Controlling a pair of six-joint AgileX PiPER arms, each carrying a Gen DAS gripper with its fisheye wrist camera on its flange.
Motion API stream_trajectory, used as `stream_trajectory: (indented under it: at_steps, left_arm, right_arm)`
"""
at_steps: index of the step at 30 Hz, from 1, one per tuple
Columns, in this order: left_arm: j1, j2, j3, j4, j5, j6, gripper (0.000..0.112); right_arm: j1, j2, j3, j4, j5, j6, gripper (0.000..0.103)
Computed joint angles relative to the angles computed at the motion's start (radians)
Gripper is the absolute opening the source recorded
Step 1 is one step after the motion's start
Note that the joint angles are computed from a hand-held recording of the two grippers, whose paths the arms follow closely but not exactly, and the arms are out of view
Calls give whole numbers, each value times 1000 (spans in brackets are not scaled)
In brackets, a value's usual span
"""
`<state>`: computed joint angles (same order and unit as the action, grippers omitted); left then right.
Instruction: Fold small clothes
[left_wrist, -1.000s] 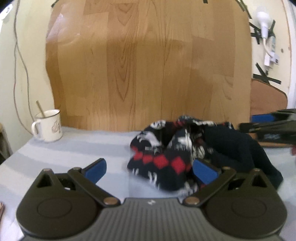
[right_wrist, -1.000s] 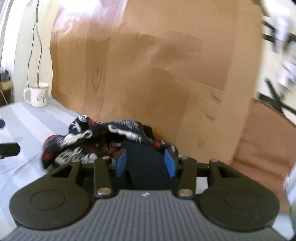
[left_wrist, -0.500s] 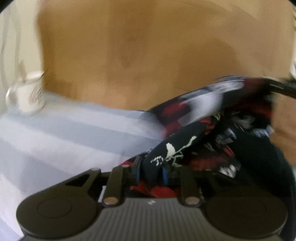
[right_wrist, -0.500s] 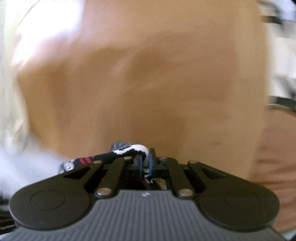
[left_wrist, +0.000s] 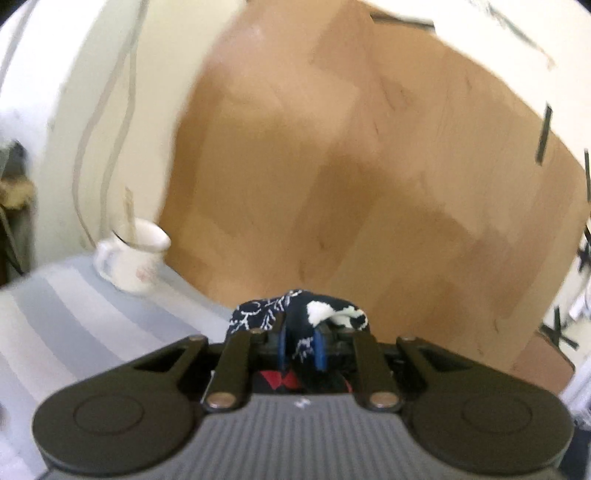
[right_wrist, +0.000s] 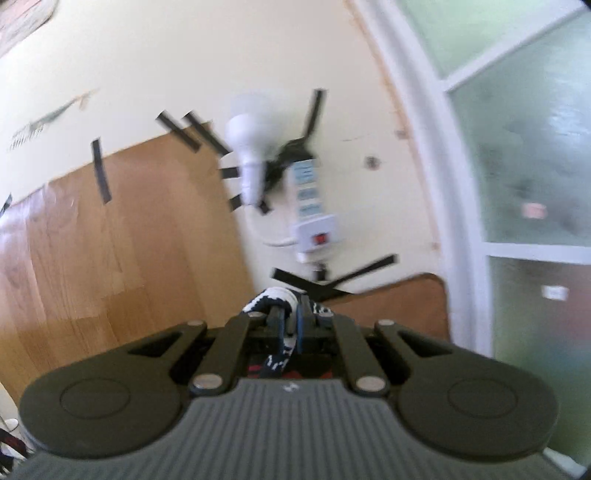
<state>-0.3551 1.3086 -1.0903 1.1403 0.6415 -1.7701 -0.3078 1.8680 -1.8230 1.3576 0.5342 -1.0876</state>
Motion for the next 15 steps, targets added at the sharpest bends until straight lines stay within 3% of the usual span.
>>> stream_trajectory:
  at_steps: [1, 3, 4, 6, 8, 11, 13, 15]
  left_arm:
    - [9, -10, -1, -17, 20, 26, 17]
    - [30, 13, -23, -142, 52, 163, 53]
    - [35, 36, -35, -205, 68, 229, 82]
    - [13, 30, 31, -217, 60, 252, 85]
    - [-31, -14, 135, -200, 36, 234, 85]
    - [-129, -131, 310, -135, -38, 139, 92]
    - [-219, -188, 397, -67, -52, 54, 101]
    - [-229, -208, 437, -109, -119, 80, 102]
  right_arm:
    - [-29, -30, 58, 32, 17, -51, 10]
    - [-57, -59, 147, -9, 42, -99, 15]
    - [-48, -57, 174, -89, 26, -77, 30]
    - [-59, -55, 244, -276, 20, 10, 44]
    - [-103, -36, 307, -329, 97, -10, 44]
    - [-210, -71, 500, -192, 230, -267, 44]
    - [-271, -117, 630, -104, 315, -443, 59]
    - [-308, -128, 681, -95, 411, -499, 62]
